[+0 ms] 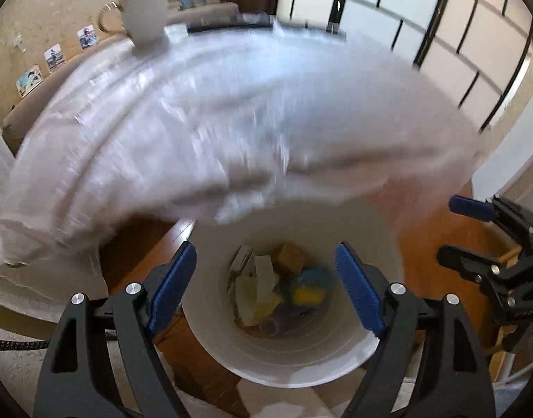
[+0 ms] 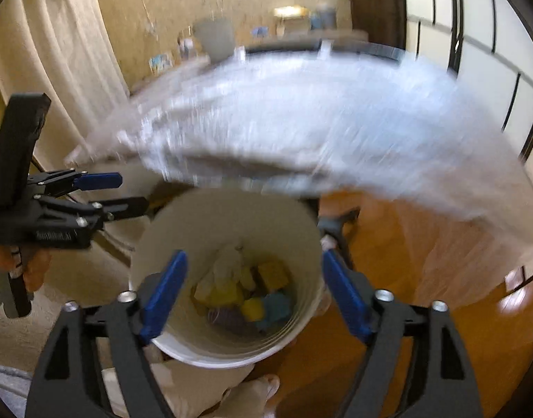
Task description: Collect trash
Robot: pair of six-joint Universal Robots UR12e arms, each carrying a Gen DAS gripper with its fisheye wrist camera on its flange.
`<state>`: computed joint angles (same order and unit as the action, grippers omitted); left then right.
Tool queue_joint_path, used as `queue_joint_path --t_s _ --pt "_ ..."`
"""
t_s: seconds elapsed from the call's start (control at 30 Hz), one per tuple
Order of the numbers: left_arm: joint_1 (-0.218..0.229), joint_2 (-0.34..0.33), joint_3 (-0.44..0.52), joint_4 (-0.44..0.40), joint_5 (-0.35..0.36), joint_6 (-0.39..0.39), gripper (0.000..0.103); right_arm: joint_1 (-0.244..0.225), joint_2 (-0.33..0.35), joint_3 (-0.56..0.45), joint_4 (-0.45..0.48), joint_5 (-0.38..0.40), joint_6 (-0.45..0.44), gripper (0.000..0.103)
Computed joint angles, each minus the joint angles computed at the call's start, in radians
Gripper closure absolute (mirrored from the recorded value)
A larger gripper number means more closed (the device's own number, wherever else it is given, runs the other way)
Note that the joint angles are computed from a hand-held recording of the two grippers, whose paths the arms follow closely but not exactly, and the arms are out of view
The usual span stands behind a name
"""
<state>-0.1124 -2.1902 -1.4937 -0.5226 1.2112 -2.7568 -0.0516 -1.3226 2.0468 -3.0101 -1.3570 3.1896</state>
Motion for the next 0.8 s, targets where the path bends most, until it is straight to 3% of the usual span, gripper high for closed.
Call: queue_joint_path --t_s 0.07,0.1,0.13,0.23,0.33,0.47,0.57,0.7,0.8 --pt "0.016 0.023 0.009 0.038 -0.075 -0.028 0.020 -0.015 -0.035 0.014 -0.077 -0.009 0.004 0.011" --pt "0.019 0.029 0.014 0.061 -0.090 -0.040 0.014 -0.026 -0.051 0.015 -0.122 -0.020 0.015 0.007" --pt "0.022 0.034 0.029 0.101 -0.104 -0.063 0.007 -0.035 -0.063 0.011 -0.157 -0.036 0.029 0.006" --pt "0.026 0.024 0.088 0.183 -0.147 -0.120 0.003 -0.067 -0.080 -0.018 -0.237 -0.059 0.071 0.005" --pt "0.017 -0.033 0.230 0.191 -0.169 -0.165 0.002 -0.097 -0.074 -0.074 -0.300 -0.061 0.044 0.004" --pt "-0.005 -0.118 0.397 0.122 -0.151 -0.116 0.002 -0.087 -0.032 -0.162 -0.252 -0.169 -0.113 0.004" --pt "-0.015 -0.178 0.493 0.037 -0.149 -0.122 0.002 -0.080 0.004 -0.220 -0.166 -0.246 -0.111 0.004" --pt "-0.015 -0.202 0.499 -0.006 -0.156 -0.137 0.002 -0.094 0.024 -0.222 -0.144 -0.164 -0.042 0.004" --pt "-0.017 -0.210 0.493 -0.021 -0.124 -0.137 0.002 -0.090 0.049 -0.233 -0.104 -0.119 0.003 0.004"
